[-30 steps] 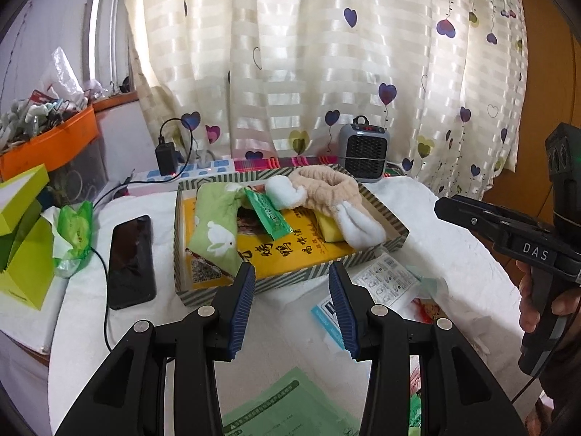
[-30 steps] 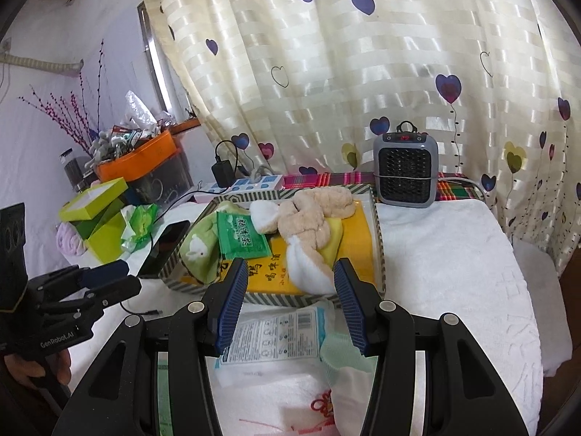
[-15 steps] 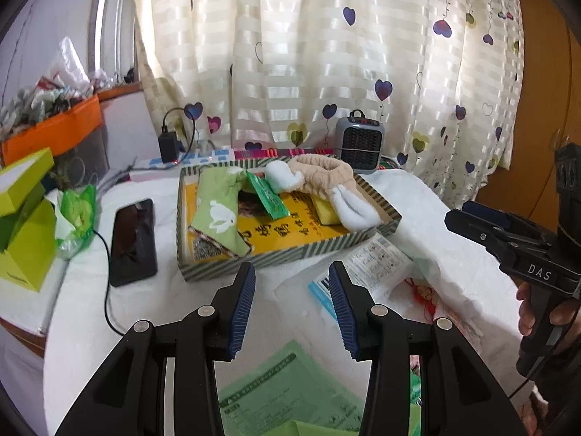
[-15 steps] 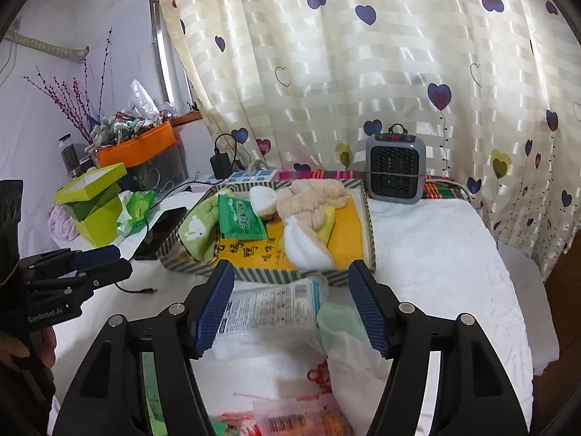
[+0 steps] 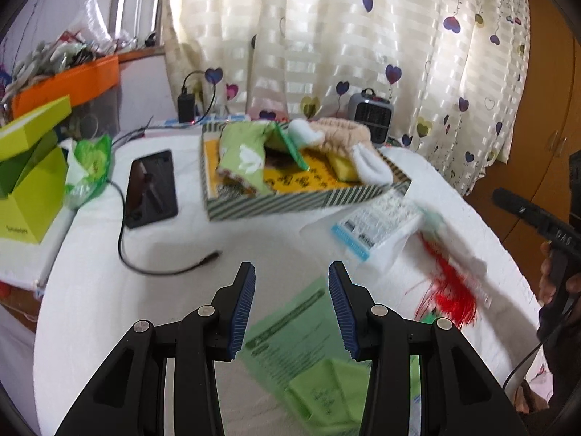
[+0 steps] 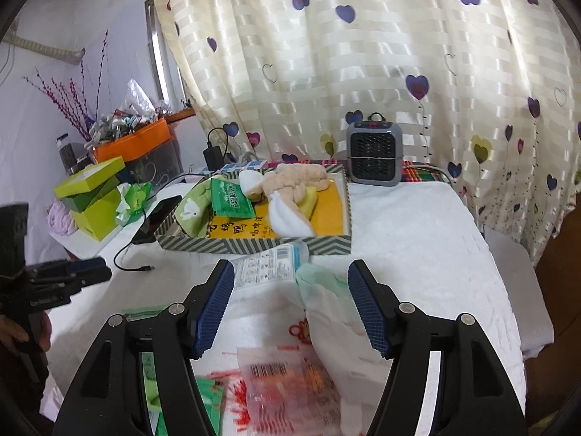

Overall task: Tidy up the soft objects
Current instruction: 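Reach the right gripper to the clear bag with red tassel while the left gripper approaches the green cloth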

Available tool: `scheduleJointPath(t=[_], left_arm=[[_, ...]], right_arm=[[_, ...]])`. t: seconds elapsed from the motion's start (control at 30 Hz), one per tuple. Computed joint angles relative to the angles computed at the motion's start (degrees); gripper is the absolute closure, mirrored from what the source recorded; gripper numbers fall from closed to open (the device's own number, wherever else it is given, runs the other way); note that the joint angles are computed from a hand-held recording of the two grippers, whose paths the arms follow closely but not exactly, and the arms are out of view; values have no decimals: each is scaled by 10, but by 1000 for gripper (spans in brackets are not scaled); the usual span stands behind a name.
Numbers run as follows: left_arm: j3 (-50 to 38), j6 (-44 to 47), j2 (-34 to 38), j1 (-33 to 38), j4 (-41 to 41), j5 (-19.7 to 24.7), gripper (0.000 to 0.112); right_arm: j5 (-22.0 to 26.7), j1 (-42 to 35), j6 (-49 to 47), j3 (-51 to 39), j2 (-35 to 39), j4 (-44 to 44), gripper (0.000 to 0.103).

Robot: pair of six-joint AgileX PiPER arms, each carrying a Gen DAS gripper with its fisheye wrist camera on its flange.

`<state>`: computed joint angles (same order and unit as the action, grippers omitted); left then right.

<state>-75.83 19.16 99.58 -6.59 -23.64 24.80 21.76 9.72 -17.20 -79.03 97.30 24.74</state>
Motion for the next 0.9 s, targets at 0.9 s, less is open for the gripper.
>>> scheduleJointPath(t=[0.9], left_arm=[[77, 340, -12, 42, -296, 151, 65]], right_arm=[[-4, 80, 202, 147, -75, -253, 37]])
